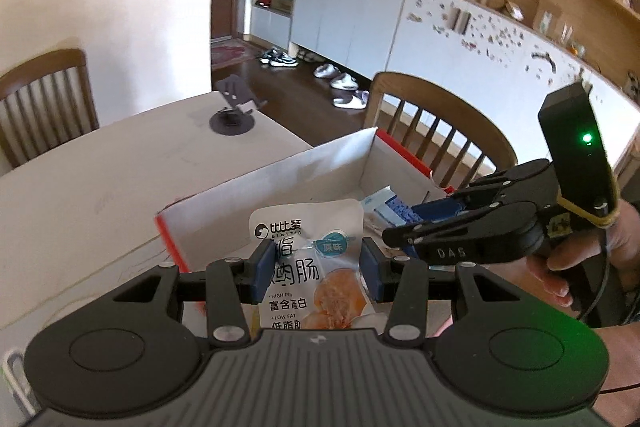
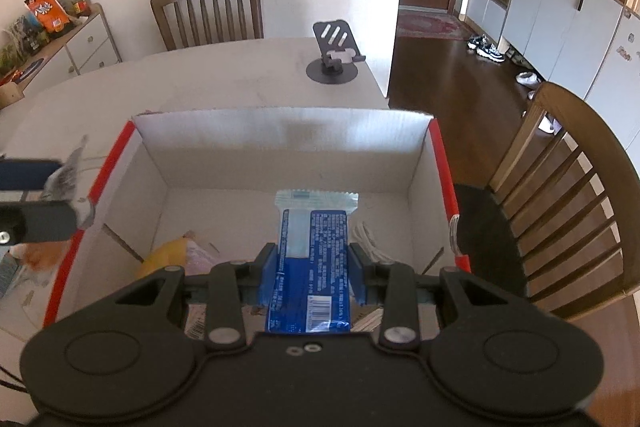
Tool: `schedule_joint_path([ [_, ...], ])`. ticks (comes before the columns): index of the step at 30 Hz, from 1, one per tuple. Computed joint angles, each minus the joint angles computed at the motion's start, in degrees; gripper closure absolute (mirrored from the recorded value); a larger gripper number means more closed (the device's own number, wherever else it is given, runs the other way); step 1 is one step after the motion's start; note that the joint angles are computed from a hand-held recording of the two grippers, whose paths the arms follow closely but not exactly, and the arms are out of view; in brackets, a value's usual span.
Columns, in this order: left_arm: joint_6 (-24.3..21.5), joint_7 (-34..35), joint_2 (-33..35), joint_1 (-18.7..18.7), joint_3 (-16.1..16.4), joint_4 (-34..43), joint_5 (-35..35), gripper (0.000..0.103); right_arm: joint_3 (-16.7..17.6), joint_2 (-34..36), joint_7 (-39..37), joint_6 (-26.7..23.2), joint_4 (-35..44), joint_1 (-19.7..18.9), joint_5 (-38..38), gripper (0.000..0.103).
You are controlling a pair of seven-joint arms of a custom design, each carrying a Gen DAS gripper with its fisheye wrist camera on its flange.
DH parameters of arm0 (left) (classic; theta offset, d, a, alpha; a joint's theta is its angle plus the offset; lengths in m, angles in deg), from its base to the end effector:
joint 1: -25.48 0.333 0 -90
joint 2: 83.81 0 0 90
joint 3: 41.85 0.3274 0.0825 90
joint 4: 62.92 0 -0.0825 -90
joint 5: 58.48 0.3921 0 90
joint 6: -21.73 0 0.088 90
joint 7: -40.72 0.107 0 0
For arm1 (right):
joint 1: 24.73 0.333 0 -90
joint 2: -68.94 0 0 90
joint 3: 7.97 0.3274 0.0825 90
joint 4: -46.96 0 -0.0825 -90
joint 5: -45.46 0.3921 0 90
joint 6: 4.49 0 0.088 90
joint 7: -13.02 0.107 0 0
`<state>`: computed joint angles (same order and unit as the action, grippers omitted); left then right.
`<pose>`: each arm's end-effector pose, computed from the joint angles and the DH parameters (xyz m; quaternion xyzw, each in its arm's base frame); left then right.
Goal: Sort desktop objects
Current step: 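Open both grippers to drop the packet and snack bar into the shoebox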
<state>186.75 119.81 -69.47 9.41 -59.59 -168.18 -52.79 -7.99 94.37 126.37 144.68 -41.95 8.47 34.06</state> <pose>0.5712 -0.3665 0.5029 -0.4915 0.7776 -0.3628 0.1487 0.6167 0.4082 0.4689 -0.7690 0.5607 -0.1568 0.2638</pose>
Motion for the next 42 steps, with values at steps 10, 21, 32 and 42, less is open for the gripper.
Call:
schedule_joint_path([
  [10, -7.49, 2.86, 8.28, -1.83, 1.01, 9.72, 4.59, 0.059, 1.48, 2.32, -5.25, -1.60, 2.07, -1.75, 4.45, 0.067],
  [21, -14.00, 5.74, 11.57, -1.19, 0.50, 12.88, 2.27, 0.059, 2.16, 4.62, -9.59, -4.82, 4.24, -2.23, 7.99, 0.067],
  [32, -14.70, 7.41, 11.17, -0.30, -0.21, 12.51, -1.28, 0.056, 2.18, 4.73, -11.23, -5.47, 4.46, -2.02, 9.02, 0.062],
  [42, -10.33, 7.24, 7.84, 0.99, -1.18, 8.28, -4.40, 0.033, 1.79, 3.03, -10.65, -3.19, 2.44, -1.91, 8.58, 0.047],
])
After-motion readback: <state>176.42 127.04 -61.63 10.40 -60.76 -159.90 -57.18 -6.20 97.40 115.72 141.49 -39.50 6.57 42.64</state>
